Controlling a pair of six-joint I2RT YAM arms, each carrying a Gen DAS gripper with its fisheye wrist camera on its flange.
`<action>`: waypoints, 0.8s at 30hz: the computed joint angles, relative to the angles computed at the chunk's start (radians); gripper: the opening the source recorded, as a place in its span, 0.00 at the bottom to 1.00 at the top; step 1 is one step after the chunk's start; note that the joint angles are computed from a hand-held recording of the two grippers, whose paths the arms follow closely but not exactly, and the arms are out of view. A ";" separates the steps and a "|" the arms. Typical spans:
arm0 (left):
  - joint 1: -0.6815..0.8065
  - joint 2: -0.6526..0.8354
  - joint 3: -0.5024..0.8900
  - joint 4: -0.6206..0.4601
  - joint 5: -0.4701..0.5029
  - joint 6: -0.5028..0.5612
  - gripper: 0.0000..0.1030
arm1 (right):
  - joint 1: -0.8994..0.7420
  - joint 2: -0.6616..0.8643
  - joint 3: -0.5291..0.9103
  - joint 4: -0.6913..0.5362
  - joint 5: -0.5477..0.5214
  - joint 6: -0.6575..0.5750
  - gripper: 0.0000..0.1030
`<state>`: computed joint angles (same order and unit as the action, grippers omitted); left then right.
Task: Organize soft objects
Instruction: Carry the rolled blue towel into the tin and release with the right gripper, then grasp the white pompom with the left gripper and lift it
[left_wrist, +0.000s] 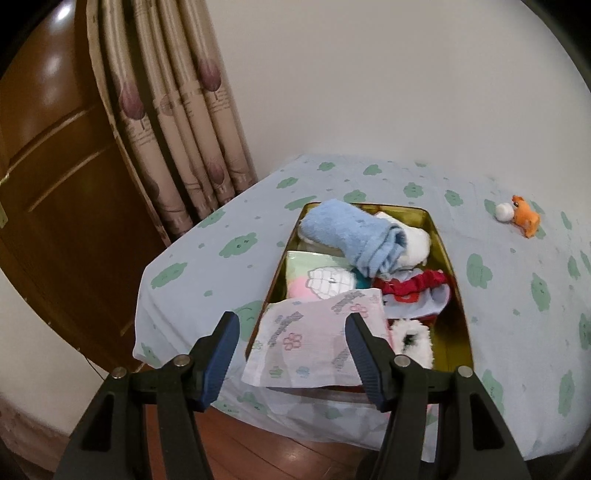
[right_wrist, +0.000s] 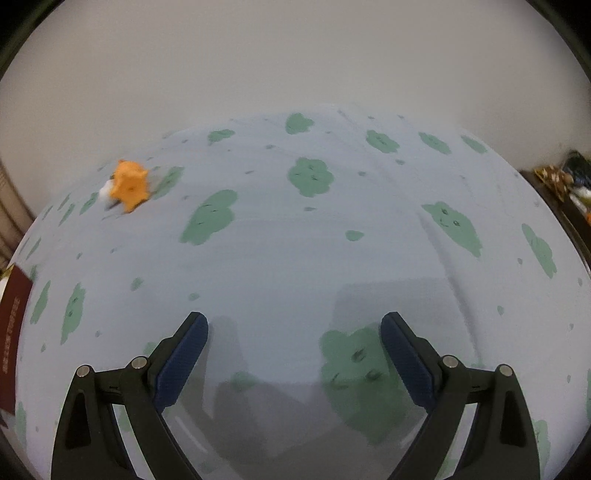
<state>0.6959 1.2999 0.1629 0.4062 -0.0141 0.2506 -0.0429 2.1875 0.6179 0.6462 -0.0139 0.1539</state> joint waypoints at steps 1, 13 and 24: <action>-0.022 -0.017 -0.006 -0.005 -0.018 -0.003 0.59 | -0.006 0.007 0.013 -0.010 -0.003 0.004 0.91; -0.411 -0.015 0.045 -0.104 -0.221 -0.159 0.60 | 0.015 0.012 0.017 -0.015 -0.001 -0.022 0.94; -0.667 0.463 0.508 -0.331 -0.163 -0.365 0.60 | 0.010 0.012 0.018 -0.018 -0.032 -0.033 0.98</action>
